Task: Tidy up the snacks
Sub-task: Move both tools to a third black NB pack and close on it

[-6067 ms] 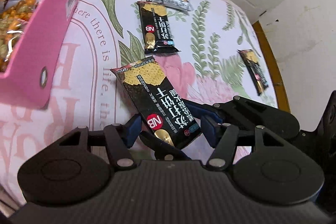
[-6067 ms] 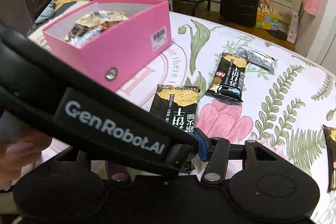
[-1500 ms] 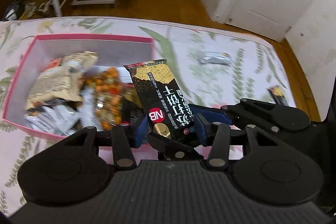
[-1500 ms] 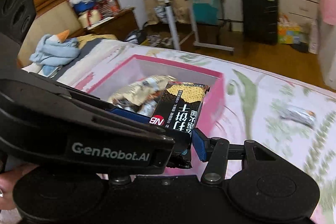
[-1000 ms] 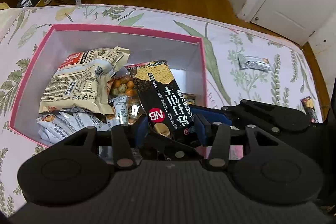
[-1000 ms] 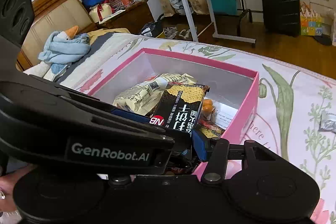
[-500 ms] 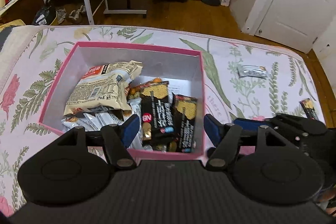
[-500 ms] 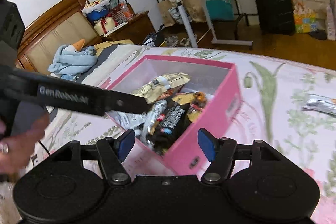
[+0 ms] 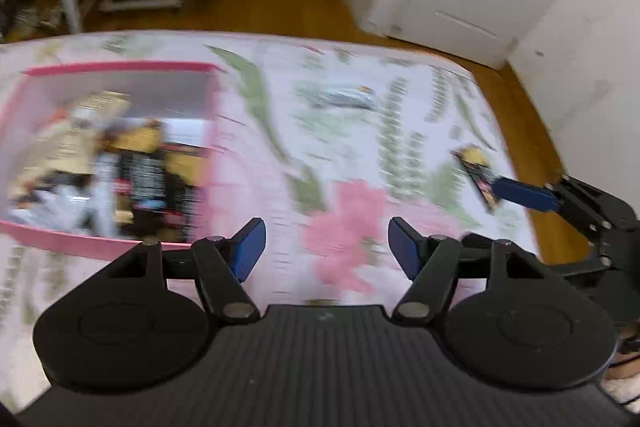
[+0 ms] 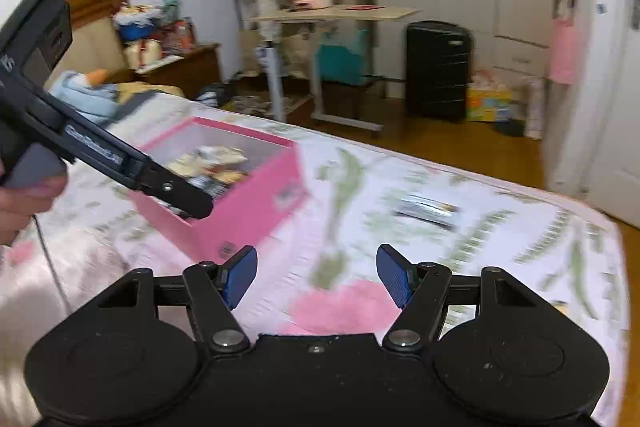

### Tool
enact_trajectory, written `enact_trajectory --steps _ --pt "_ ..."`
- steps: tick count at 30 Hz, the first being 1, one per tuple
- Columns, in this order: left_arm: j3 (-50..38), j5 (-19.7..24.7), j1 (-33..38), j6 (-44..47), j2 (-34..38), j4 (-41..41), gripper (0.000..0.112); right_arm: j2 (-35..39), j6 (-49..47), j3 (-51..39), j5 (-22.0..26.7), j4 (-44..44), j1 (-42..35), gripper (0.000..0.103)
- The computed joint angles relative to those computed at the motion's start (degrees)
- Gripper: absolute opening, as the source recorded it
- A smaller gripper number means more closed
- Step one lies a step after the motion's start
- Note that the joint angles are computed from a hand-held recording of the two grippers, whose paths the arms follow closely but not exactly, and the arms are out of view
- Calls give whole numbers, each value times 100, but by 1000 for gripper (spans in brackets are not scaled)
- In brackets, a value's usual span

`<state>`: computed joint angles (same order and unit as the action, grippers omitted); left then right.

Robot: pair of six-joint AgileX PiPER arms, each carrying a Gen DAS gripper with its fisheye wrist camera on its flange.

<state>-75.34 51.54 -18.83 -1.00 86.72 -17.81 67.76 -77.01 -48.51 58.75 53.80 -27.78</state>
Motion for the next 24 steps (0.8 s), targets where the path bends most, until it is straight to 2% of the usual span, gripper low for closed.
enact_trajectory --steps 4,6,7,10,13,17,24 --pt "-246 -396 -811 -382 554 174 67 398 -1002 255 162 473 -1039 73" --pt "-408 -609 -1100 -491 878 193 67 724 -1472 377 121 795 -1491 83" --pt "-487 -744 -1225 -536 1043 207 67 883 -1645 426 26 944 -1640 86" --pt "-728 -1192 -1609 -759 1531 364 67 1461 -2186 424 -364 1290 -1876 86" --pt "-1107 -1452 -1850 -839 2070 324 67 2050 -2756 327 -810 1628 -1946 86" --pt "-1859 -1367 -2026 -781 2839 154 67 2870 -3263 -14 -1229 1989 -1974 86" --pt "-3114 -1270 -2295 -875 3971 157 67 3571 -3577 -518 -1460 1835 -1886 86"
